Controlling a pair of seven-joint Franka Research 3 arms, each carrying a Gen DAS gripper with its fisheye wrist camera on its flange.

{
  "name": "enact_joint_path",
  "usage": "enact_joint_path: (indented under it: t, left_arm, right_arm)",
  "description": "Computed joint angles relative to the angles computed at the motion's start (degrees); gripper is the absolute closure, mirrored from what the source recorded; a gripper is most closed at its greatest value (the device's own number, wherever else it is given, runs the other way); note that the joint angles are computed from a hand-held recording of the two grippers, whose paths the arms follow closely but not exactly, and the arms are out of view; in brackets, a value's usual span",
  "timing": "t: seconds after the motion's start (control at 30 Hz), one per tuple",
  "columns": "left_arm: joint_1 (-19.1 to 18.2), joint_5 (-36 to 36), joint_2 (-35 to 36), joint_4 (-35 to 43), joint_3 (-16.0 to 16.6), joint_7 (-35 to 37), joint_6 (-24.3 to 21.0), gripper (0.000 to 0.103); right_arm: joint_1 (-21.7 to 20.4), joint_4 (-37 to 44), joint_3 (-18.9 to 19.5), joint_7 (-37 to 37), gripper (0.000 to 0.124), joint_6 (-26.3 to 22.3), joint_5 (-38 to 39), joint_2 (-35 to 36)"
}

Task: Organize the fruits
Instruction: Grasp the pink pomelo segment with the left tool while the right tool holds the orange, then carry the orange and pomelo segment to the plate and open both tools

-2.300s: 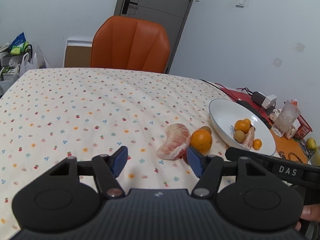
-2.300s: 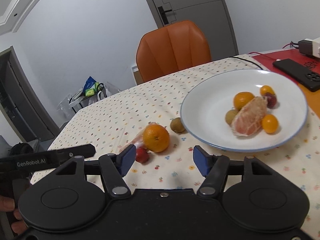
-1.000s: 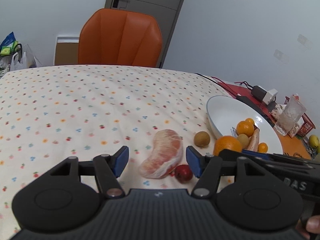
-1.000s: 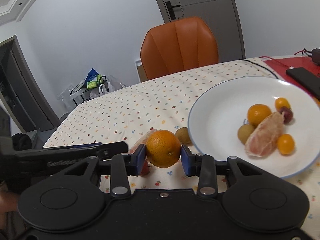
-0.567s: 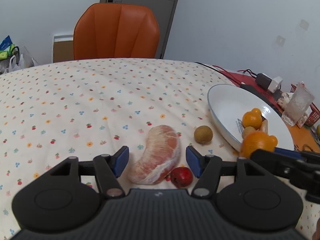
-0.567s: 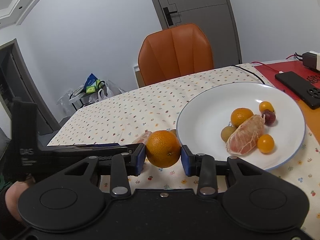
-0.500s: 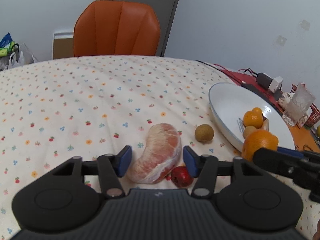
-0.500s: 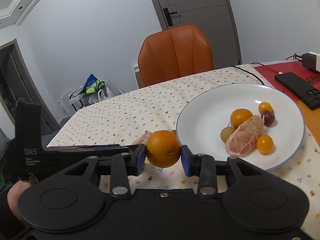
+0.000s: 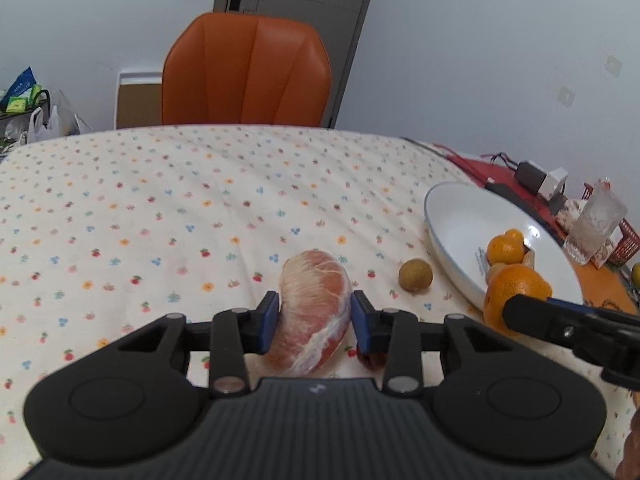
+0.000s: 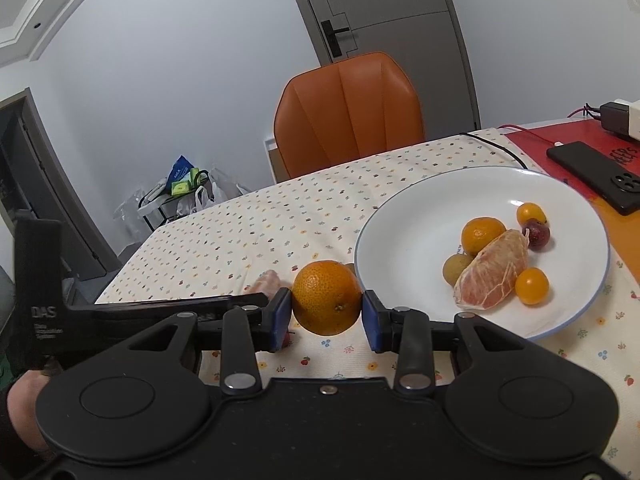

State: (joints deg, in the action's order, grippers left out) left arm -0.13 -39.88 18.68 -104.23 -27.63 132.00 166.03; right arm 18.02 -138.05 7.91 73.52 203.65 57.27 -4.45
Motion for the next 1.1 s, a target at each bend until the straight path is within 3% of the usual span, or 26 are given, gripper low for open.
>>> enact_joint_path:
  t: [0.27, 0.67, 0.9, 1.1]
  left_arm:
    - [0.72, -8.66, -3.77, -2.13, -1.91, 6.85, 1.52, 0.066]
    - [-5.85, -17.67, -6.51, -1.36, 1.67, 13.58, 1.60, 0.066]
    - [-8.56, -17.39, -5.80, -0.20, 2.51, 13.45, 1.44, 0.066]
    - [-9.89, -12.10, -3.46, 1.72, 2.50, 9.15, 1.16, 0.066]
  right_arm:
    - [-0.14, -1.95, 0.25, 0.44, 0.088, 1.62, 0.37, -2.21]
    - [-2.20, -7.38, -0.38, 4.84, 0.088, 3.15, -2.76, -6.55]
    - [-4.08, -10.14, -0.43, 7.16, 0.088, 4.13, -3.58, -8.35]
    - [-5.15, -12.08, -1.15, 9.16, 0.088, 4.69, -4.83, -9.30]
